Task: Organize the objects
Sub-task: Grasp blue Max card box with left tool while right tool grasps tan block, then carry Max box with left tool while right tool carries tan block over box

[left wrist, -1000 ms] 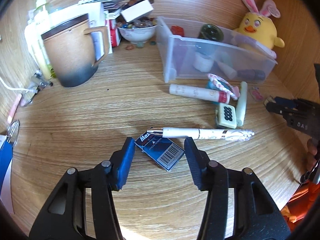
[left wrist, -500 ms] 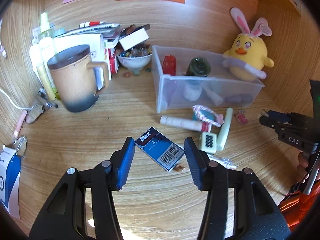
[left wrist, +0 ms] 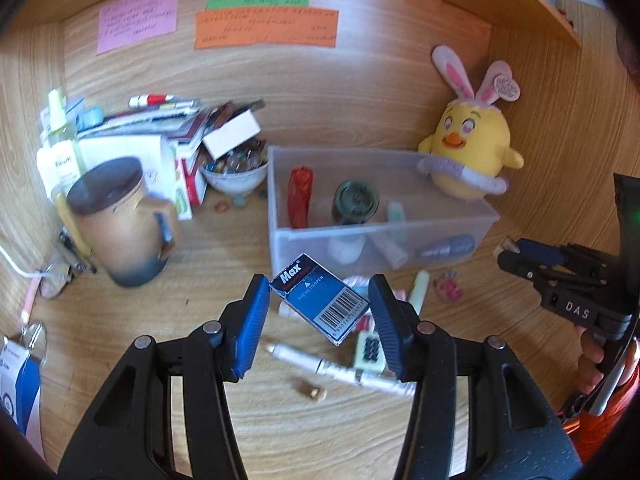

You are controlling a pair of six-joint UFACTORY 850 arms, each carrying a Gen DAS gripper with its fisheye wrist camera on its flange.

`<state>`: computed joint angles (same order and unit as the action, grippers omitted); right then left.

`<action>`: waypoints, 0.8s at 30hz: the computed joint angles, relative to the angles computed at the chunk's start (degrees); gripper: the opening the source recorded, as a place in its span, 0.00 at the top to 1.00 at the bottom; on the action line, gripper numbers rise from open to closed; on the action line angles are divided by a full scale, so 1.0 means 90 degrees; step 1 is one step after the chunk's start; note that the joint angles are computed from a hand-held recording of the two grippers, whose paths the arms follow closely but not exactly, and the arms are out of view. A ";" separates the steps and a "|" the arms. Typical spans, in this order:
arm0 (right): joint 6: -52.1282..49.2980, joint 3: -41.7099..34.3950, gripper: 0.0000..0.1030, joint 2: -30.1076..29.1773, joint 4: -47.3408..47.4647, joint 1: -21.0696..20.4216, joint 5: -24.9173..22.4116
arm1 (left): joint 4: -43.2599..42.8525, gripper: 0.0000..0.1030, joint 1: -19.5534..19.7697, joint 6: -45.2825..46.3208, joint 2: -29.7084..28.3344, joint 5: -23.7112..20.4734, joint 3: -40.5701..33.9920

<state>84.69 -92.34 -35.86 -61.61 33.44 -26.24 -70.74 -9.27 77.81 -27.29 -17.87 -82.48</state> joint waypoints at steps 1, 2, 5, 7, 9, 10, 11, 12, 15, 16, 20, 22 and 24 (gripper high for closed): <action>0.0081 -0.0012 0.63 0.0010 -0.0080 -0.0008 0.0024 | -0.0016 0.50 -0.0020 -0.0002 -0.0027 -0.0010 -0.0061; 0.0129 -0.0042 0.63 0.0002 -0.0124 -0.0013 0.0038 | -0.0043 0.50 -0.0041 -0.0014 -0.0064 -0.0031 -0.0140; 0.0337 -0.0085 0.63 0.0019 -0.0362 -0.0038 0.0099 | -0.0043 0.50 -0.0075 -0.0098 -0.0154 -0.0101 -0.0320; 0.0437 -0.0144 0.63 0.0013 -0.0503 -0.0047 0.0104 | -0.0060 0.50 -0.0112 -0.0121 -0.0216 -0.0081 -0.0447; 0.0493 -0.0219 0.63 -0.0008 -0.0598 -0.0061 0.0110 | -0.0064 0.50 -0.0127 -0.0144 -0.0277 -0.0103 -0.0562; 0.0511 -0.0260 0.63 -0.0022 -0.0636 -0.0068 0.0114 | -0.0042 0.50 -0.0145 -0.0175 -0.0305 -0.0090 -0.0616; 0.0521 -0.0302 0.63 -0.0037 -0.0660 -0.0072 0.0113 | -0.0012 0.50 -0.0153 -0.0205 -0.0329 -0.0085 -0.0660; 0.0527 -0.0354 0.63 -0.0057 -0.0688 -0.0083 0.0124 | 0.0054 0.50 -0.0164 -0.0271 -0.0361 -0.0095 -0.0719; 0.0470 -0.0539 0.63 -0.0136 -0.0714 -0.0115 0.0163 | 0.0312 0.50 -0.0195 -0.0513 -0.0491 -0.0107 -0.0930; 0.0419 -0.0598 0.63 -0.0165 -0.0689 -0.0124 0.0170 | 0.0453 0.50 -0.0210 -0.0647 -0.0551 -0.0097 -0.1022; 0.0069 -0.0930 0.63 -0.0335 -0.0514 -0.0166 0.0160 | 0.1055 0.50 -0.0210 -0.1305 -0.0797 -0.0227 -0.1395; -0.0108 -0.1092 0.63 -0.0425 -0.0393 -0.0190 0.0150 | 0.1321 0.50 -0.0199 -0.1629 -0.0917 -0.0297 -0.1576; -0.0393 -0.1287 0.63 -0.0538 -0.0138 -0.0237 0.0179 | 0.1533 0.50 -0.0186 -0.1895 -0.1045 -0.0366 -0.1764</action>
<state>81.16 -103.92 -40.70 -62.85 31.31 -24.63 -56.94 -10.94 60.76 -36.69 -21.17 -98.36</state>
